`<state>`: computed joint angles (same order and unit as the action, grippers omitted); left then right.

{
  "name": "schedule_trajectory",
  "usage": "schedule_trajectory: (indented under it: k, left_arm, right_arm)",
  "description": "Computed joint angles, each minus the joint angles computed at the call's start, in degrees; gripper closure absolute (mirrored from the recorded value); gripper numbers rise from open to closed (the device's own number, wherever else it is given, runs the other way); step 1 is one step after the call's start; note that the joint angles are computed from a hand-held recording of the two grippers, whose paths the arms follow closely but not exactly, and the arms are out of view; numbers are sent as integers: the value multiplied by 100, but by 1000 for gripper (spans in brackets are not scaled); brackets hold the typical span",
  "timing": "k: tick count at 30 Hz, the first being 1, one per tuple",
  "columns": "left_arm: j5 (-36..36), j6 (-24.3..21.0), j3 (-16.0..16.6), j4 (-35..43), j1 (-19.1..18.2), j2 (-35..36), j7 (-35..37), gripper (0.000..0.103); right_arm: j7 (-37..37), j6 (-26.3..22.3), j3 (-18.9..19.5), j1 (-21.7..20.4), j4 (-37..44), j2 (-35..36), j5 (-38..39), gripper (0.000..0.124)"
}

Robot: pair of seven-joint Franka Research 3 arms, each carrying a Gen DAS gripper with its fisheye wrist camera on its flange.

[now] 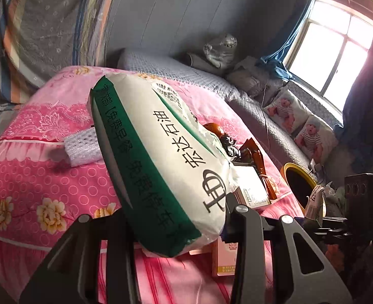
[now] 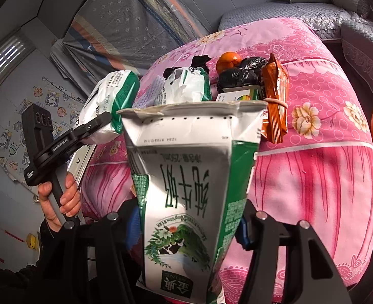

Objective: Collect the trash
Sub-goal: 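Grasp the white-green wrapped pack with the left tool while right holds carton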

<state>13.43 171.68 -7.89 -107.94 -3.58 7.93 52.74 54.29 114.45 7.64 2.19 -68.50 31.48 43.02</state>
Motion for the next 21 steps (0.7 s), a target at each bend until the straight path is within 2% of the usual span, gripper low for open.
schedule_trajectory:
  k: [2,5,10,15,21]
  left_arm:
    - [661,92,233,-137,-207,-190,-608,68]
    - [1427,180,314,-246,-287,-393,-1276,68]
    - [1609,294,107,-135,-259,-382,-1294,68]
    - [879,237,-235,325,-250,-33,-345,68]
    - [-24,-183,-700,1458,-321,782,1136,68]
  right_arm:
    - [-11,-35,18,-35,3,-13,58,69]
    - [-62,68,1,-57,-80,-78,108,69]
    - [-19,230,-36,-142,-148,-141,219,69]
    - [131,455,-97,-258,-55,-117,288,69]
    - [367,969,-216,-488,193,-10,263,69]
